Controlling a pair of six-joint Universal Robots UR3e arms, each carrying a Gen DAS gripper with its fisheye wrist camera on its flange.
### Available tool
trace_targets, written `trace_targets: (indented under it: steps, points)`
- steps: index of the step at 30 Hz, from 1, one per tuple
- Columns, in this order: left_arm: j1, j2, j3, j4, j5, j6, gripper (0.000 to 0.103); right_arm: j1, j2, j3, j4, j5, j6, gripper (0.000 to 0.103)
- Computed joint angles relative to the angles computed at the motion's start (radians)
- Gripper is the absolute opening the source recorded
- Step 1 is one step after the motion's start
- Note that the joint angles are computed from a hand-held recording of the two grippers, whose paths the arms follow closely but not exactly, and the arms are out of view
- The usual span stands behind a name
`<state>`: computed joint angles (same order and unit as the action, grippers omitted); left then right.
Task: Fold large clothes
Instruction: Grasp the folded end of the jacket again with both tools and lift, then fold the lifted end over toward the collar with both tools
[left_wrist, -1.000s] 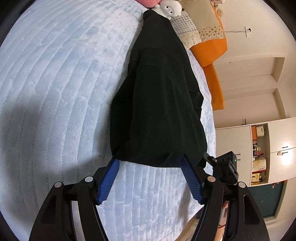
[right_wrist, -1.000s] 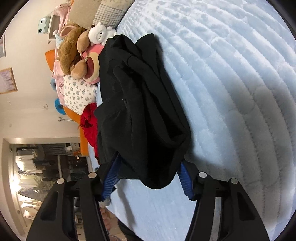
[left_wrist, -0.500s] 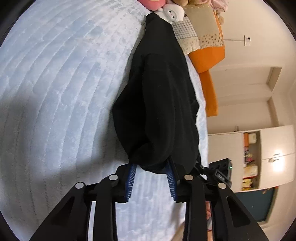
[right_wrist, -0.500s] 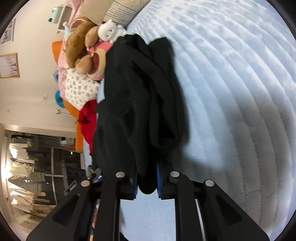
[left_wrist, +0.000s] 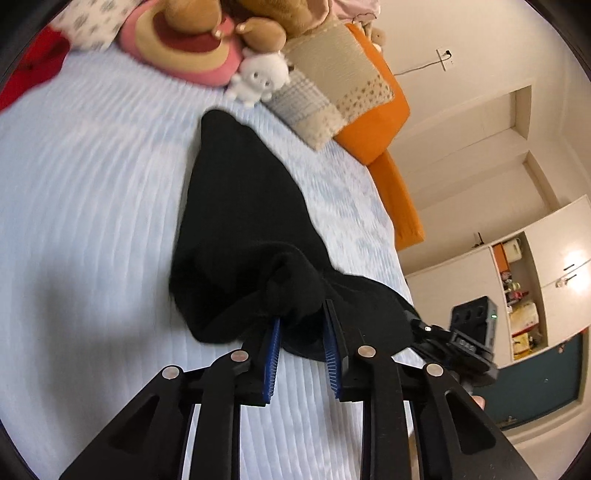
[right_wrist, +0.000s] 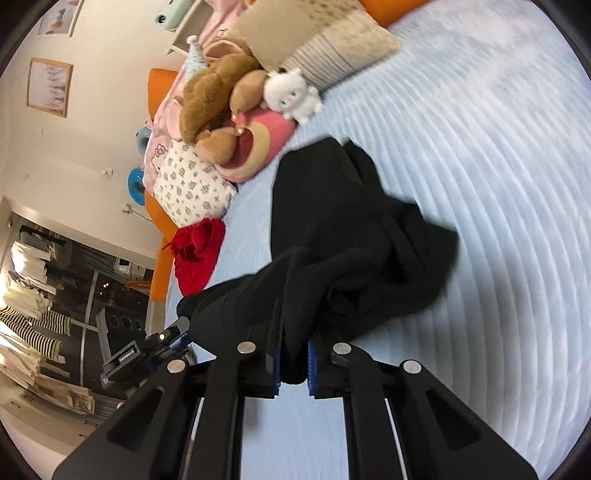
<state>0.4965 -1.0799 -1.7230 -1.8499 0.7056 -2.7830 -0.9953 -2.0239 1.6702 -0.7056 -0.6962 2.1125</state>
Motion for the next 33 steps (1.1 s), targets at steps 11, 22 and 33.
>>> trace_targets:
  steps: [11,22,33]
  points:
    - [-0.298,-0.808,0.676,0.485,0.265,-0.402,0.022,0.496,0.633,-0.287,-1.123,0.049,0.905,0.010]
    - [-0.390,-1.325,1.192,0.451,0.428,-0.511,0.019,0.632,1.088,-0.503,-1.511,-0.094,1.215,0.010]
    - [-0.416,-1.272,1.264,0.432,0.542,-0.446,0.075,0.678,1.094,-0.771,-1.191,-0.222,1.080,0.012]
